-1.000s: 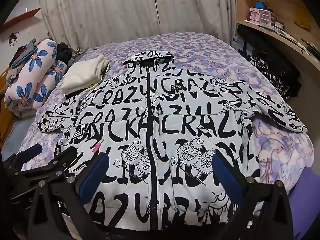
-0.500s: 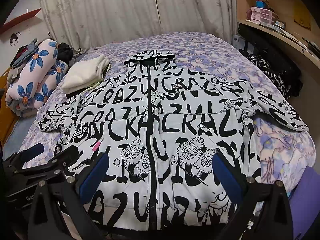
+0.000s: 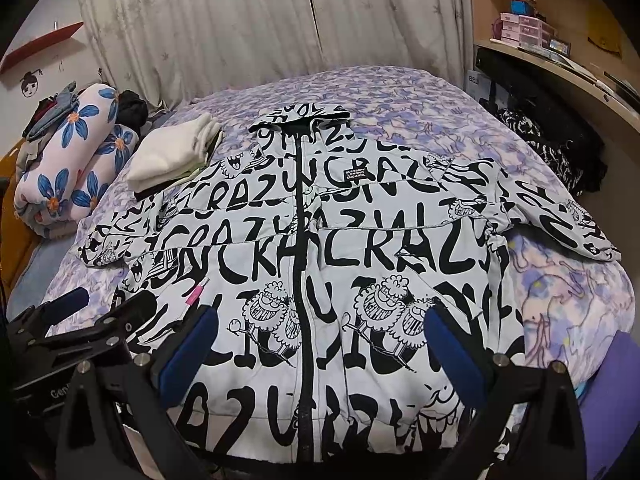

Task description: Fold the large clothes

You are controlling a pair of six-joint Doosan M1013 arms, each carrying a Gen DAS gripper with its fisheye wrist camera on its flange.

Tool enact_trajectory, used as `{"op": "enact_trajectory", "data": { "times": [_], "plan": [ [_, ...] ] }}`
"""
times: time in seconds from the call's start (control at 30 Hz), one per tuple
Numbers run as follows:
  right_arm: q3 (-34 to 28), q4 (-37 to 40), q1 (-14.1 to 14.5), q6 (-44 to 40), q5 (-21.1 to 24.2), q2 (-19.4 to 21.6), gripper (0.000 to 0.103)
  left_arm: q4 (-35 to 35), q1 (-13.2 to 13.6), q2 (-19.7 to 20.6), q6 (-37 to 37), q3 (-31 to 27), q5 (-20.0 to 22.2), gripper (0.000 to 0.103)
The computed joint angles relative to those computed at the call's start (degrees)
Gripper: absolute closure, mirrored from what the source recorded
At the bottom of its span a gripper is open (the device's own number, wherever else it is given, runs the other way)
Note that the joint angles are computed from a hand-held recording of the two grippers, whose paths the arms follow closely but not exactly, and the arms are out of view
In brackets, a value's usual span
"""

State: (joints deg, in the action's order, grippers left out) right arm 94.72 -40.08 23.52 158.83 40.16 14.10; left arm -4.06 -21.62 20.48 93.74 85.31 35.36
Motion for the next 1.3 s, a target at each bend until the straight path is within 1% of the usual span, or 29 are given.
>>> {"op": "enact_trajectory", "data": {
  "times": [0.27, 0.63, 0.73, 0.83, 0.93, 0.97, 1.1, 1.3],
  "plan": [
    [-0.10, -0.11, -0.08, 0.08, -0.61, -0.10, 0.001, 0.20, -0.25, -0.33, -0.39, 0.14, -0.12, 0.002],
    [-0.51, 0.11, -0.57, 0.59, -1.64, 0.13, 0.001, 3.42, -0.95, 0.38, -3.54, -0.71, 1.85, 0.002],
    [0.28, -0.12, -0.72, 0.67, -2.15, -0.36, 0.003, 4.10, -1.15, 0.55, -3.92, -0.88, 2.21, 0.002],
    [0.33, 0.29, -1.18, -0.11, -2.83, -0.43, 0.006, 3.43, -1.04, 0.47, -3.41, -0.69, 1.83, 0.002],
    [0.49, 0.10, -1.50, 0.08, -3.30, -0.56, 0.007, 3.41, -1.17, 0.82, -3.35, -1.23, 1.95, 0.002],
    [1.95, -0.02, -2.13, 0.27, -4.54, -1.62, 0.007, 3.61, -1.31, 0.99, -3.50, -1.54, 2.02, 0.002],
    [1.49, -0.26, -2.80, 0.52, -5.10, -1.57, 0.007, 5.24, -2.11, 1.70, -4.45, -2.93, 2.50, 0.002],
    [3.03, -5.00, -4.18, 3.69, -6.00, -3.28, 0.007, 7.25, -3.71, 2.71, -4.81, -5.60, 2.94, 0.002]
  ]
}}
